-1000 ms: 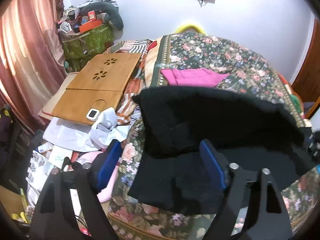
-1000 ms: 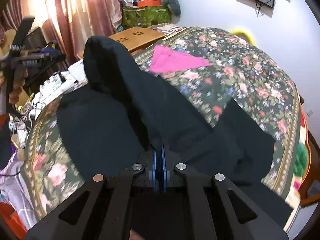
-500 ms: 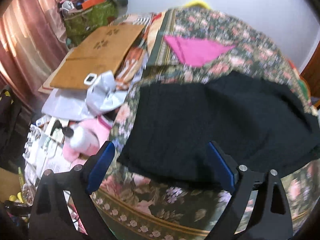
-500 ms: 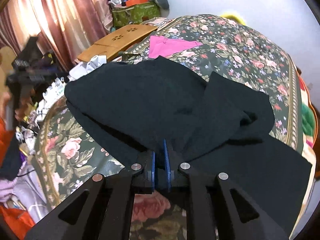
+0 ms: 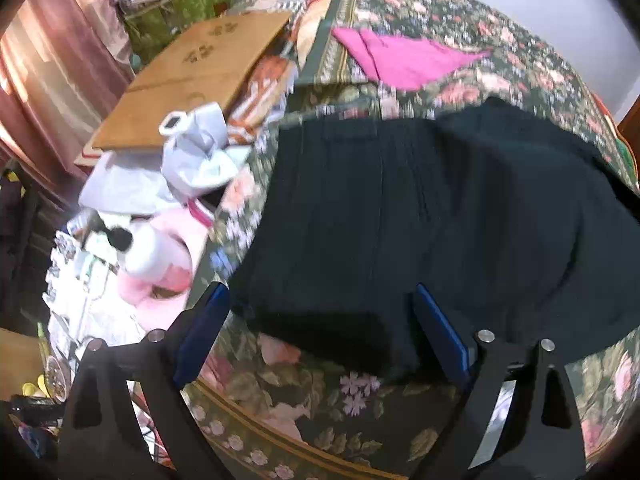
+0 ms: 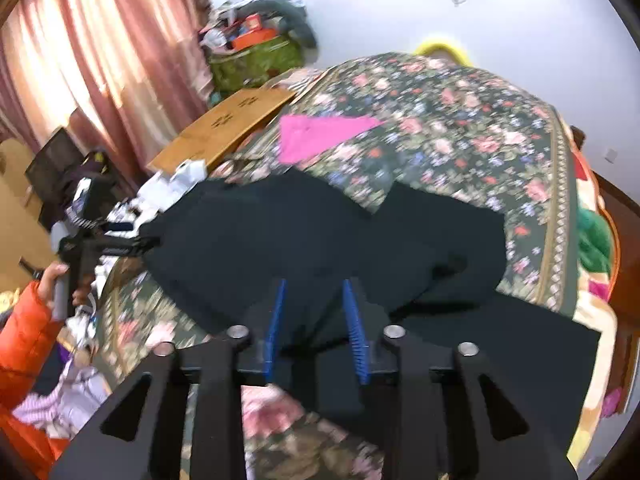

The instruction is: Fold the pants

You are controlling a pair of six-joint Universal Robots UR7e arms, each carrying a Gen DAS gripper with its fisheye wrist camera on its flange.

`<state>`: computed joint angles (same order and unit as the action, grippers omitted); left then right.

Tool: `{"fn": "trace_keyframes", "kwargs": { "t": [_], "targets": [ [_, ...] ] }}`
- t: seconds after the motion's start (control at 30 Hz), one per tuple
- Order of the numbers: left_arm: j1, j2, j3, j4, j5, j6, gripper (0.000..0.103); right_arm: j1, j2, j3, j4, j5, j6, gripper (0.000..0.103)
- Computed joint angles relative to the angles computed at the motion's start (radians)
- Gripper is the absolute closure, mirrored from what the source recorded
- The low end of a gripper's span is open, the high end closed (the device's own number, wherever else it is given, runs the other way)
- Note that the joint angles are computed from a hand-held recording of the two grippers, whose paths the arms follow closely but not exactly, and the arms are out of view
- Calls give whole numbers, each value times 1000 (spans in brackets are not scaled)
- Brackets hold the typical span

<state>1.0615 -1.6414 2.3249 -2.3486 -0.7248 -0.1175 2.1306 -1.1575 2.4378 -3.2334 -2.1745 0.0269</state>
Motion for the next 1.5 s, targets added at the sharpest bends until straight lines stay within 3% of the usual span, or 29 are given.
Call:
{"fn": "trace_keyframes", "kwargs": {
  "t": [0.2, 0.5, 0.6, 0.97, 1.07, 1.1, 1.27, 1.5],
  "targets": [
    [-40, 46, -42, -96, 20, 50, 10, -104, 41, -81, 27, -11, -31, 68],
    [-33, 193, -152, -202, -51, 120, 9, -242, 141, -273, 176, 0, -81, 66],
    [-18, 247, -189, -205, -69, 124, 9, -273, 184, -328, 203, 6, -110, 53],
    [31, 391, -245, -222, -63, 174, 9, -352, 325, -479, 322, -17, -187, 53],
    [28, 401, -238, -240, -59, 192, 9, -343, 338, -464, 252, -67, -203, 80],
    [24, 404, -234, -245, -50, 197, 9, -344, 340, -459, 238, -67, -202, 85],
    [-13, 400, -210, -245, -26, 210, 9, -344, 308, -410, 171, -62, -200, 89],
    [-88, 383, -177, -202, -38, 189, 9, -302, 137, -274, 42, -34, -190, 90]
  ]
}}
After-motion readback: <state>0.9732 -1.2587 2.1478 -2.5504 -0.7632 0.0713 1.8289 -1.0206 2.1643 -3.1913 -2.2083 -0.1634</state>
